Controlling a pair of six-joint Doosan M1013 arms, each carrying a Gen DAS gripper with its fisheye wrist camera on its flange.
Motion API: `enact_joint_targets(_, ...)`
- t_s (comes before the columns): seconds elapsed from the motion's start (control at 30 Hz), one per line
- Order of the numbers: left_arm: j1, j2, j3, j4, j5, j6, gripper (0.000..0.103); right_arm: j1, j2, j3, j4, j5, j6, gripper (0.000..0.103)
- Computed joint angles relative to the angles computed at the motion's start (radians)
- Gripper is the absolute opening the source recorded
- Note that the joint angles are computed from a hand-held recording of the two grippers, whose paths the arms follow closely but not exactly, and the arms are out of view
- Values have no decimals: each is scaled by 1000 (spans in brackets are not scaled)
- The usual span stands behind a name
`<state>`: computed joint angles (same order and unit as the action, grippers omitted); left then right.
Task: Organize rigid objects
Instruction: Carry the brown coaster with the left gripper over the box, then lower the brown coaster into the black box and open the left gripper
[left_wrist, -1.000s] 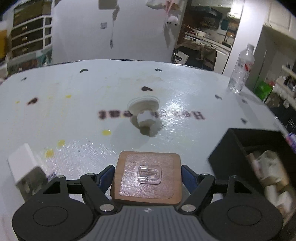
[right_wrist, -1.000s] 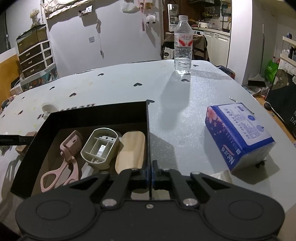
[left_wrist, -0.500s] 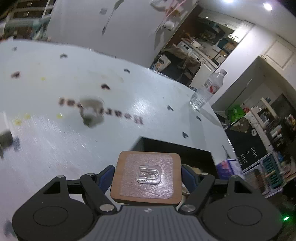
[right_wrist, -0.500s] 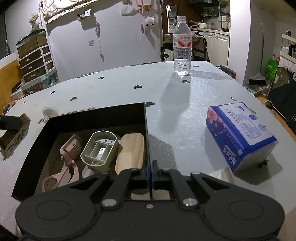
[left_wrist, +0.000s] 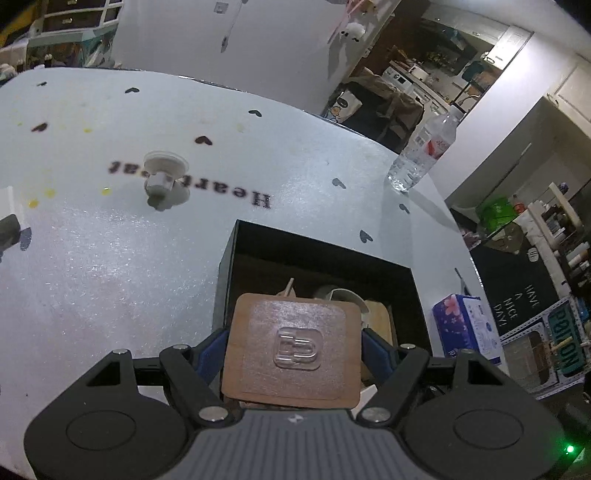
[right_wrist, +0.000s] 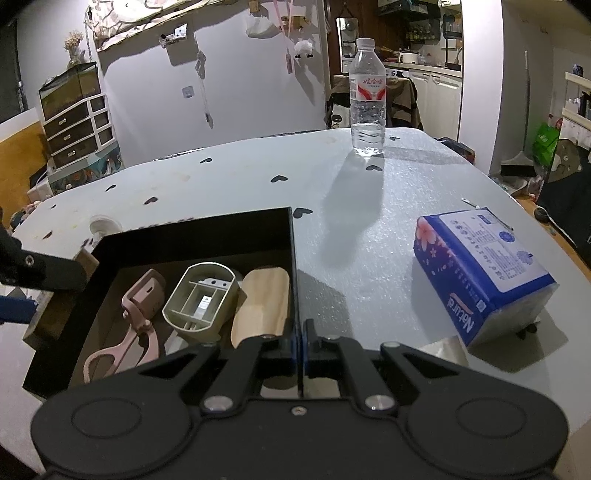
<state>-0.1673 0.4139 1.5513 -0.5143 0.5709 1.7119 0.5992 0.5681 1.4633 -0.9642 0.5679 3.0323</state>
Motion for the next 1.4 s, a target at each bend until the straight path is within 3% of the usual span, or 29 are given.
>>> enact_joint_targets(0.3,-20,6,-14,111,47,-106,77,-2,-3,7,-9,-13,9,4)
enact_joint_targets(0.37,-23,5,-13,121,44,-113,81,-2,-3,7,-9,-13,10,4)
enact_joint_targets(0.47,-26,-1,-8,99,34,-71,92,-1,-3,7,-9,-11,8,4)
enact_joint_targets(0.53,-30,-4,-6,108,27,-61,94,-1,-3,7,-10,-11,10,4)
enact_joint_targets(0.83,-31,-8,-9,131,55,-64,99,-1,-3,7,-10,-10,9,4)
enact_joint_targets(1.4,-27,-31,14,83,31,38,103,-1,-3,7,-11,-13,14,4)
